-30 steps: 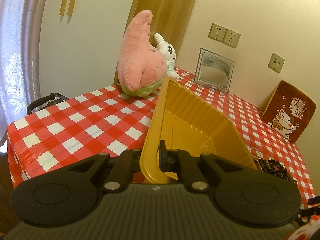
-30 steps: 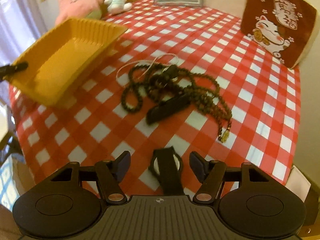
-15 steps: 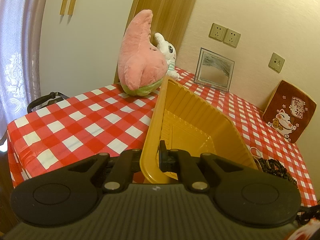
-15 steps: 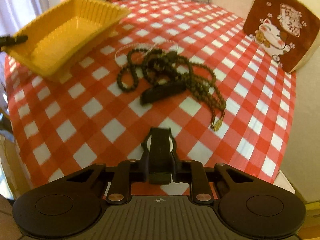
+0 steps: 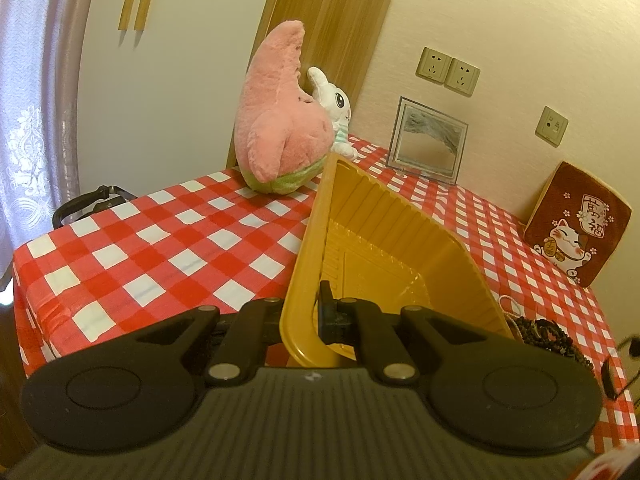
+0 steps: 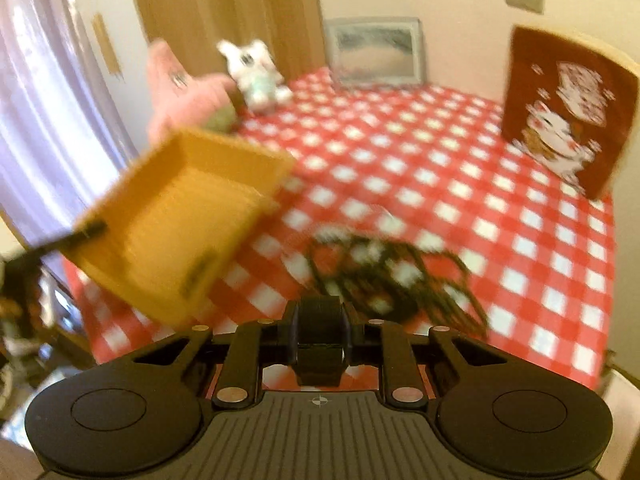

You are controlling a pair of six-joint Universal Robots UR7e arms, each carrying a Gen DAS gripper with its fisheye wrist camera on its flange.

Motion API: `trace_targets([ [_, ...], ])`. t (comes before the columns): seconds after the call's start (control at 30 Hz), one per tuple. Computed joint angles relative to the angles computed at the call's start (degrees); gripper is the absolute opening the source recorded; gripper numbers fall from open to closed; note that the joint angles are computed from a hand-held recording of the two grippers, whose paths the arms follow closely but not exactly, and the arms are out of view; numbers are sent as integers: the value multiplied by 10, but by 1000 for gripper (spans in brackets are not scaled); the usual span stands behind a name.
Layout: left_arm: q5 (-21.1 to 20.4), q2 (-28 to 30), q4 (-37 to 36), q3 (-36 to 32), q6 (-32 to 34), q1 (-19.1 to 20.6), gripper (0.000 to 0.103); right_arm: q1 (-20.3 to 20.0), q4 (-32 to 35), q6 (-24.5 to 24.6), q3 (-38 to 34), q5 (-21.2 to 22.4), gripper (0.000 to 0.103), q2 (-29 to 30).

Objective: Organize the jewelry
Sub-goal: 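Carry the black clip piece into the tray and open the right tool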

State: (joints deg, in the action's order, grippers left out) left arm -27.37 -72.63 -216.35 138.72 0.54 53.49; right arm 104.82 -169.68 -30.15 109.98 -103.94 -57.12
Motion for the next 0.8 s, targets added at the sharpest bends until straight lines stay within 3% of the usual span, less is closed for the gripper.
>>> trace_targets([
  [0.3, -8, -3, 3, -4, 5, 5, 5, 22, 34, 58, -73, 134, 21, 80],
  [0.57, -19, -6, 6, -6, 7, 11, 6, 31, 57, 138, -128, 145, 21, 173],
  [0.73, -29, -11, 13, -6, 7, 16, 6, 24, 78, 172, -138, 143, 21, 191],
  [0.8, -34, -13, 18, -6, 5, 19, 6, 25, 83, 176, -139, 138, 27, 191],
])
